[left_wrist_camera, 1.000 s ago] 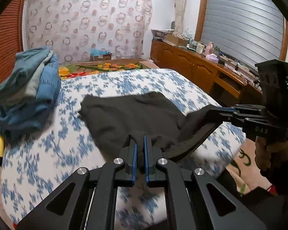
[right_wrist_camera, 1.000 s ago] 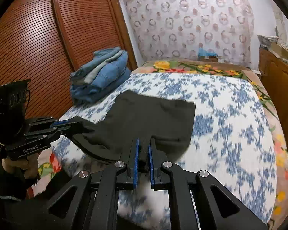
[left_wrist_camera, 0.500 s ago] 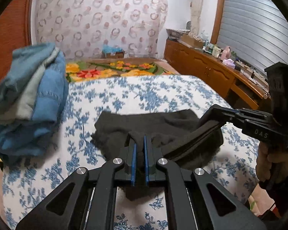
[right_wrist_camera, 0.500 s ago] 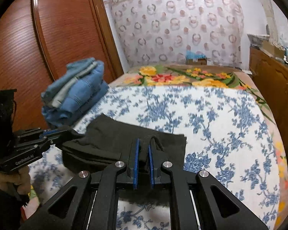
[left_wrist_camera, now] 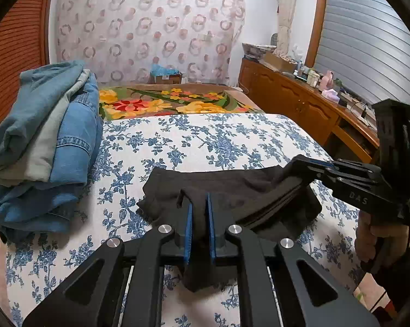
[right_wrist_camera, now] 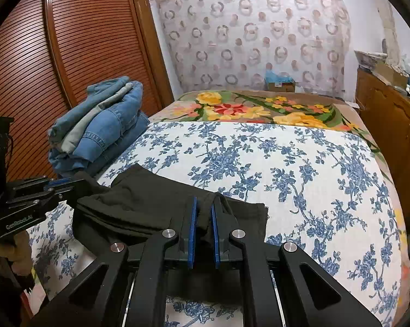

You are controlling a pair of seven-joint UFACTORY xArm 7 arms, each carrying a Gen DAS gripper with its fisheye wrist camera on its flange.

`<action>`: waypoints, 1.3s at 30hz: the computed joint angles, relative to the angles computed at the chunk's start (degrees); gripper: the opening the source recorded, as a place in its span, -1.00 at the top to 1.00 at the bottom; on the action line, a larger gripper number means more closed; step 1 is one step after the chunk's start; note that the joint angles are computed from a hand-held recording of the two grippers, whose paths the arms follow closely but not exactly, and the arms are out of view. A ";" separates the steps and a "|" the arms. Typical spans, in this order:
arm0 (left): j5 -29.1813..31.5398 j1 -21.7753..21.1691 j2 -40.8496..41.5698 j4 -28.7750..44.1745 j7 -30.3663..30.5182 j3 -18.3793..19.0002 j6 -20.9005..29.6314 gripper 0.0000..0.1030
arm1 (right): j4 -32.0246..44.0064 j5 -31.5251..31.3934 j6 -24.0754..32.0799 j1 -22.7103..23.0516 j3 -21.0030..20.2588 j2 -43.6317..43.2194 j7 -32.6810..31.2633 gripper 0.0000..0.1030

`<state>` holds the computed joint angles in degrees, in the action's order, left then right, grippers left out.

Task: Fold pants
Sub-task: 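Carry the held edge over the garment and lower it with both tools, then open both tools to release the folded edge onto the garment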

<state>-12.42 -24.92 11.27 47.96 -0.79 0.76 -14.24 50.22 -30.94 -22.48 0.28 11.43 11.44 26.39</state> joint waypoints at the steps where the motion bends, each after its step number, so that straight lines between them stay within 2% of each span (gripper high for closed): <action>1: -0.93 -1.35 -0.29 -0.35 0.63 1.18 -0.03 0.77 | -0.21 1.21 -0.10 0.96 -0.71 -0.13 -1.34 0.83; 4: -3.43 -4.63 -0.47 -0.34 2.74 4.11 0.73 0.73 | 0.02 0.29 0.17 0.46 -0.23 0.05 -1.14 0.83; 6: -3.56 -4.61 -0.52 -0.29 3.08 3.97 1.14 0.66 | -0.48 1.84 0.28 1.49 -0.96 -0.24 -2.76 0.83; 9: -4.58 -5.78 -0.81 -0.84 3.39 4.88 0.10 0.21 | -0.17 0.78 1.79 0.37 0.21 -0.17 -2.41 0.78; 10: -3.84 -3.93 -1.00 -1.28 2.63 3.13 -0.91 0.00 | -0.05 0.40 1.99 -0.02 0.61 -0.22 -2.18 0.77; 11: -2.45 -1.53 -1.31 -1.91 1.30 0.93 -2.25 -0.11 | -0.14 0.53 1.81 0.01 0.58 -0.25 -2.47 0.76; 13: -4.96 -2.29 -1.64 -2.35 3.01 1.11 -3.63 -0.27 | -0.14 0.68 1.93 0.07 0.57 -0.39 -2.82 0.75; 15: -9.94 -4.79 -1.83 -2.32 7.19 2.53 -4.23 -0.32 | -0.08 0.63 1.99 -0.13 0.76 -0.58 -2.76 0.70; 16: -12.45 -5.95 -1.89 -2.21 9.45 3.15 -4.19 -0.34 | -0.14 0.92 2.06 0.06 0.61 -0.81 -3.00 0.56; 17: -13.46 -5.84 -1.92 -2.21 10.51 2.85 -4.19 -0.34 | -0.62 3.05 1.99 1.59 -0.56 -1.30 -4.66 0.46; 18: -13.76 -5.20 -1.99 -2.40 10.96 2.14 -4.35 -0.35 | -1.13 5.47 1.88 3.17 -1.77 -1.81 -6.62 0.28; 23: -16.15 -4.30 -2.10 -3.60 13.09 0.23 -4.54 -0.35 | -3.82 9.31 1.26 4.54 -3.27 -4.33 -9.60 0.22; 26: -18.34 -5.14 -2.15 -4.80 14.73 0.17 -4.91 -0.35 | -6.43 3.85 0.75 2.09 -2.78 -6.44 -5.44 0.22; 30: -22.16 -6.14 -1.87 -6.03 17.13 -0.24 -6.32 -0.35 | -9.06 -1.66 1.71 1.59 -4.24 -8.00 -2.34 0.22; 33: -21.02 -4.49 -1.39 -6.68 16.24 -1.77 -5.94 -0.35 | -9.39 -6.06 3.42 0.78 -4.51 -7.70 1.04 0.22; 36: -19.45 -4.08 -0.62 -6.94 15.70 -1.97 -5.27 -0.35 | -7.70 -16.75 3.86 -3.29 -2.68 -6.61 10.34 0.22; 38: -15.91 -2.10 -0.44 -7.42 13.25 -3.31 -5.27 -0.34 | -5.97 -23.73 4.17 -6.01 -1.14 -5.60 16.78 0.24; 39: -13.58 -0.68 -0.38 -7.79 11.33 -4.25 -5.57 -0.32 | -4.45 -27.88 4.40 -7.59 0.02 -4.82 20.58 0.34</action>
